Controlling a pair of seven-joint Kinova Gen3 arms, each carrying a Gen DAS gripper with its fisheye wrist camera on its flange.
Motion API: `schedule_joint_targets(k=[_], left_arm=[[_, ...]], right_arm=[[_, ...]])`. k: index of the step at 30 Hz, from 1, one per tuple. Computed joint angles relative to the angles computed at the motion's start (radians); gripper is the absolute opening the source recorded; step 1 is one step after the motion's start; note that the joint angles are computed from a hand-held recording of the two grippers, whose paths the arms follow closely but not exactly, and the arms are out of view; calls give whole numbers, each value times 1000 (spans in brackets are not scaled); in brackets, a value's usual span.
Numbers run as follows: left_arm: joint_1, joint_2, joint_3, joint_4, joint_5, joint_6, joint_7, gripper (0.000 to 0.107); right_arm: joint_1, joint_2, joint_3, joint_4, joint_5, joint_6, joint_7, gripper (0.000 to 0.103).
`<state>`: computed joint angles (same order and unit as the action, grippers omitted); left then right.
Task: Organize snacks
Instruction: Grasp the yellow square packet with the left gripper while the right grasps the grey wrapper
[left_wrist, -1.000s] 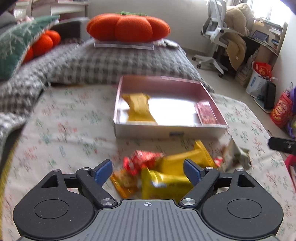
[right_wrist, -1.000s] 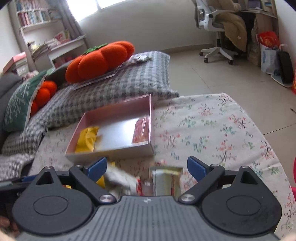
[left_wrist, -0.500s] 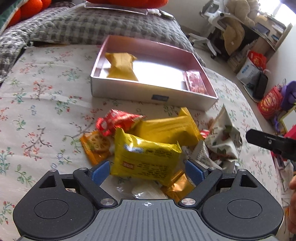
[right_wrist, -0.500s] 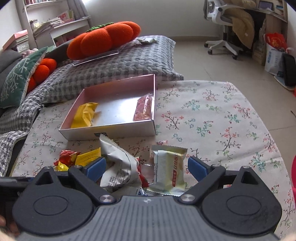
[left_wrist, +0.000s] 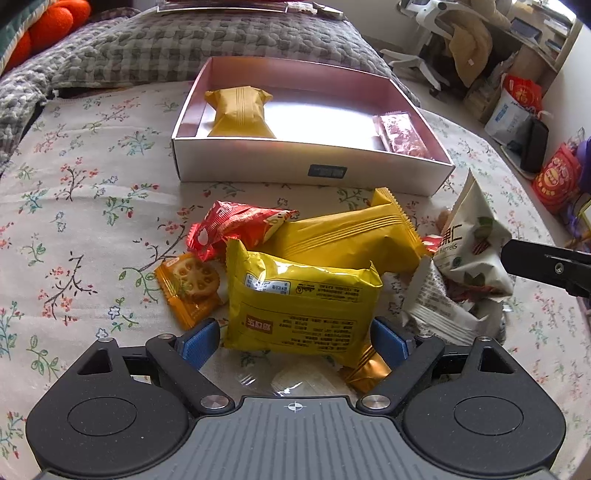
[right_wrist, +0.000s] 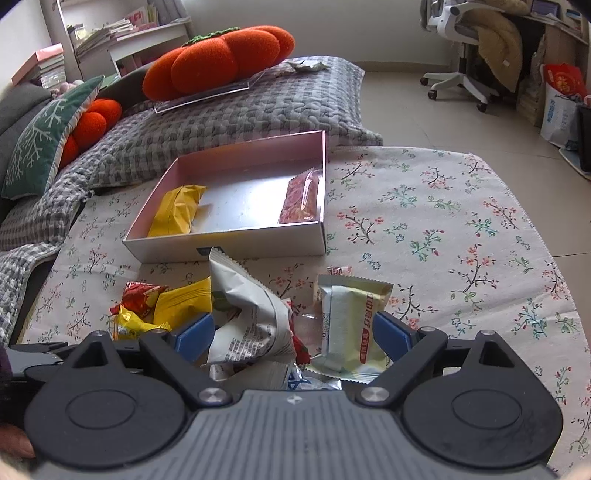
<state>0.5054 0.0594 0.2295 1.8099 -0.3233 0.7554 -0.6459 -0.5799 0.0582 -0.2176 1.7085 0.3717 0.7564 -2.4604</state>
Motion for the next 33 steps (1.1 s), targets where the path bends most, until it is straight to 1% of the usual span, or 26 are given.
schedule_joint_targets(k=[3, 5, 9, 11, 14, 21, 26, 31, 33], left_arm=[[7, -2, 1, 5, -28, -5, 21, 88], [4, -3, 0, 10, -24, -13, 20, 83], [9, -5, 2, 16, -53, -17, 42, 79], [12, -5, 4, 17, -65, -14, 54, 75], [12, -8, 4, 18, -74, -14, 65, 72], [4, -21, 7, 25, -74, -19, 72, 71], [-4, -38, 15, 34, -81, -32, 75, 71], [-8, -40, 22, 33, -87, -32, 76, 71], [-7, -41, 24, 32, -97, -30, 82, 71]], right_arm=[[-1, 6, 1, -5, -3, 7, 5, 90], [-2, 11, 2, -8, -6, 9, 7, 89], [6, 21, 4, -13, -57, -7, 57, 87], [3, 26, 6, -16, -63, -6, 68, 87], [-4, 38, 10, -23, -62, -4, 74, 84], [-15, 59, 18, -34, -70, -16, 96, 80], [-31, 77, 26, -46, -51, -10, 90, 78], [-44, 90, 32, -57, -41, 1, 89, 71], [-41, 88, 32, -54, -51, -7, 100, 66]])
